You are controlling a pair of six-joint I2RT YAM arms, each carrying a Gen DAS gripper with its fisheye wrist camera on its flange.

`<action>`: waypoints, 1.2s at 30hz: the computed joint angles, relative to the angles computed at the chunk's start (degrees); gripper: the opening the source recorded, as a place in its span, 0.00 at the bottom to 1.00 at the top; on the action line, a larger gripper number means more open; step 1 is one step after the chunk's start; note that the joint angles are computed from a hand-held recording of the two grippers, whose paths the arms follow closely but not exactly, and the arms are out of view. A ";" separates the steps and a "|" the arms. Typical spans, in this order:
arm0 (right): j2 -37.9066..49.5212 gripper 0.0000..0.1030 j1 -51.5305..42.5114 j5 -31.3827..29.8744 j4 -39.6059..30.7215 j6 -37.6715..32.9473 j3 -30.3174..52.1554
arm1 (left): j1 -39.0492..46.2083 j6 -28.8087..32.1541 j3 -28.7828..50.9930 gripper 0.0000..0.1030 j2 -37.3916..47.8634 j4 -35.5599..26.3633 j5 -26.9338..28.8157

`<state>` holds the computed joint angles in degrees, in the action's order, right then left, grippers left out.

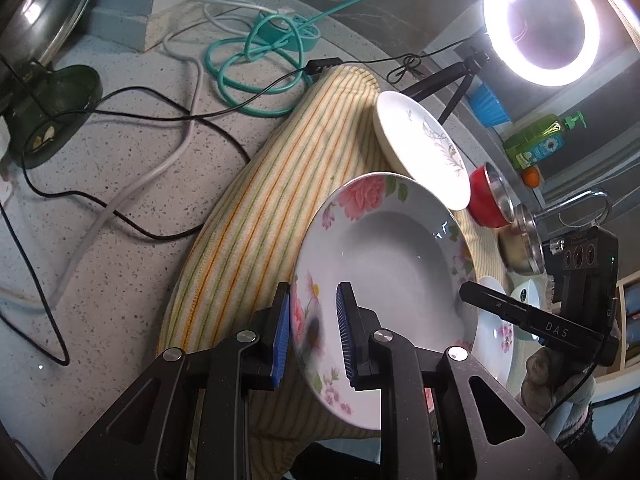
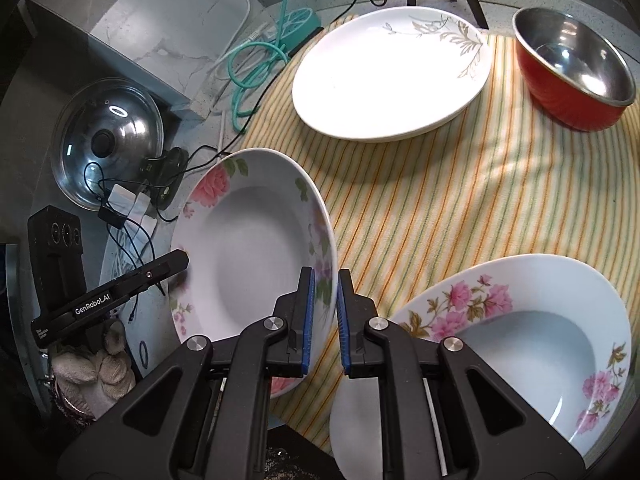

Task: Organize plates and bowls
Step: 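Carry the pink-rose plate with the left gripper onto the pink-blossom plate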

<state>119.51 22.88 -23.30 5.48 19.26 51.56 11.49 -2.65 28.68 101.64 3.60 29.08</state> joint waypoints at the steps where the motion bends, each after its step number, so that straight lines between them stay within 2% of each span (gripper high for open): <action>1: -1.22 0.11 -0.55 -0.17 0.18 0.06 -1.21 | -0.51 -0.15 -0.15 0.19 -0.88 -0.25 -0.03; 9: -8.94 0.11 -5.77 -0.64 1.41 -0.01 -10.54 | -7.65 -2.97 -0.70 0.19 -5.38 -0.44 0.04; 20: -17.10 0.11 -17.82 -1.11 1.41 -3.58 -22.20 | -21.67 -8.05 1.46 0.19 -2.61 2.19 -0.53; 28: -18.70 0.11 -26.04 -1.30 1.43 -8.09 -27.31 | -30.91 -11.35 2.92 0.19 0.68 4.61 -2.18; 36: -17.27 0.12 -28.69 -0.36 2.20 -10.43 -28.63 | -35.55 -12.32 3.70 0.19 3.42 5.30 -4.39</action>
